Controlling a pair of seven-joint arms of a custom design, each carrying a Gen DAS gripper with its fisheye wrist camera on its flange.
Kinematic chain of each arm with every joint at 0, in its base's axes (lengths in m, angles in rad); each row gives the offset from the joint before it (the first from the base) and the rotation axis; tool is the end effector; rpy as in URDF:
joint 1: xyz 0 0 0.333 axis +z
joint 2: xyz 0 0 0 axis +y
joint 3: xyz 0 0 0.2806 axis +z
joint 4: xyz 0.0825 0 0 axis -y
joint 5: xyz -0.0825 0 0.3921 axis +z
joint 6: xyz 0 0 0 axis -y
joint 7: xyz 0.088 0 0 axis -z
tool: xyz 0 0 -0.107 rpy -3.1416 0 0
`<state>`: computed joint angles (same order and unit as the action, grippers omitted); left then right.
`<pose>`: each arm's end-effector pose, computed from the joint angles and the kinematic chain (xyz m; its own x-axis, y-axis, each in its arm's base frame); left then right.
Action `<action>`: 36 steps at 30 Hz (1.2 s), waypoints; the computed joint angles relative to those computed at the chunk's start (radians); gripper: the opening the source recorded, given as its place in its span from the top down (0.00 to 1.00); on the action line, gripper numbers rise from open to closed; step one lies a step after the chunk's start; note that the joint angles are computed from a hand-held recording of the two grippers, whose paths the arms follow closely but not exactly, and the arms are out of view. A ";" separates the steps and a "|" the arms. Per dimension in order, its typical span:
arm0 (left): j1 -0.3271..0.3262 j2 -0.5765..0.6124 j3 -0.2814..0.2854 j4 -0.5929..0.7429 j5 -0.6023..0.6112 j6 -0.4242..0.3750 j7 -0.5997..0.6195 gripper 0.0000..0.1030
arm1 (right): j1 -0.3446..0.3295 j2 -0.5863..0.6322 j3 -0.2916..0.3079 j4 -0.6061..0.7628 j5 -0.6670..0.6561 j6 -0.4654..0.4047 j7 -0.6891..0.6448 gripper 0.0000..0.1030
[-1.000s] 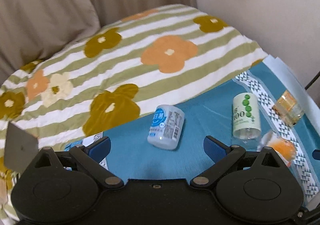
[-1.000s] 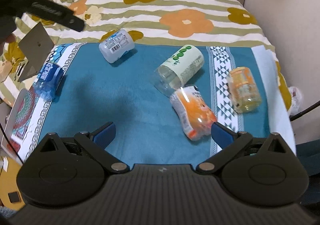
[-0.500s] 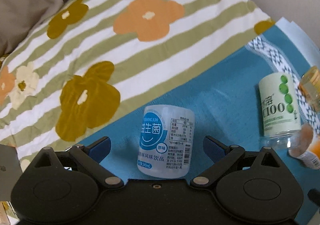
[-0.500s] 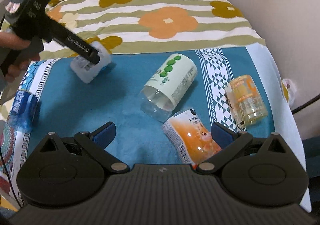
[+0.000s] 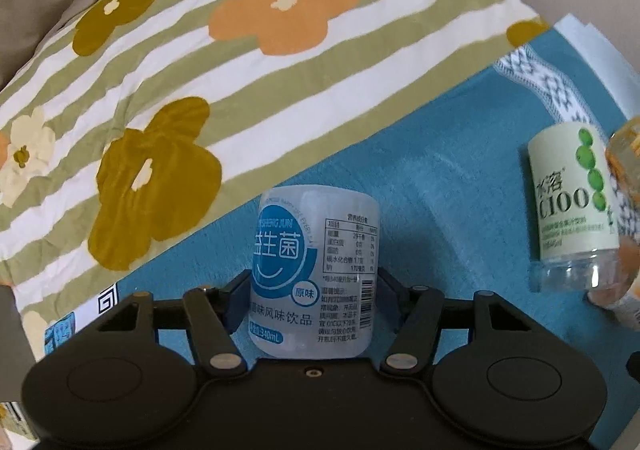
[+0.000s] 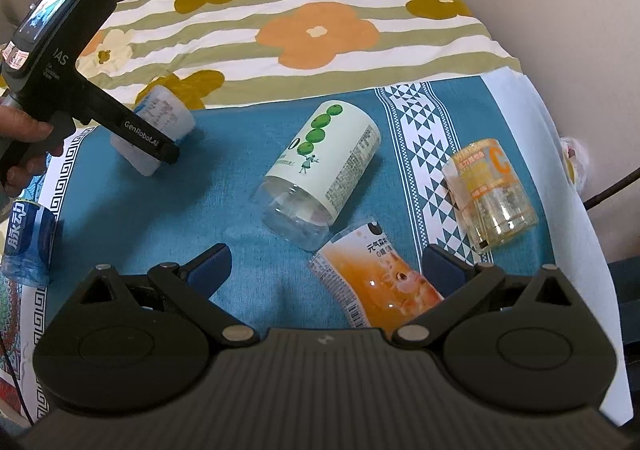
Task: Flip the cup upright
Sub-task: 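Lift the cup with the left gripper and rotate it rim-up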
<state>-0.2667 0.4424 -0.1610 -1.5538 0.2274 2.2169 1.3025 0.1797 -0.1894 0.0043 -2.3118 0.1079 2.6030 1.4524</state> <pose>0.6413 -0.2688 0.3831 -0.2401 -0.9678 -0.0756 -0.9357 0.2515 -0.2474 0.5242 0.0953 0.4346 0.2301 -0.9725 -0.0362 -0.8649 -0.1874 -0.4657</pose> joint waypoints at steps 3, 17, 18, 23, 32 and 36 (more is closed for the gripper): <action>-0.001 -0.008 0.001 -0.010 0.003 0.014 -0.009 0.36 | 0.001 -0.003 -0.001 -0.001 0.007 -0.005 -0.005 0.00; -0.022 -0.150 -0.012 -0.129 0.036 0.043 -0.127 0.36 | 0.007 -0.070 -0.031 -0.043 0.078 0.003 -0.111 0.00; -0.026 -0.170 -0.015 -0.146 0.041 0.046 -0.148 0.36 | 0.007 -0.082 -0.035 -0.050 0.086 0.004 -0.126 0.00; -0.041 -0.272 -0.036 -0.233 0.070 0.057 -0.264 0.36 | 0.014 -0.151 -0.065 -0.091 0.137 -0.004 -0.220 0.00; -0.087 -0.437 -0.107 -0.375 0.152 0.036 -0.553 0.36 | 0.021 -0.289 -0.137 -0.174 0.227 -0.041 -0.426 0.00; -0.106 -0.479 -0.141 -0.430 0.160 0.037 -0.689 0.36 | 0.013 -0.327 -0.165 -0.204 0.256 -0.069 -0.510 0.00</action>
<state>-0.3729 -0.0363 -0.3015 -1.9840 0.3874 2.2535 0.6140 0.1931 -0.5167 -0.1611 -2.5154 0.3640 2.5338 0.9424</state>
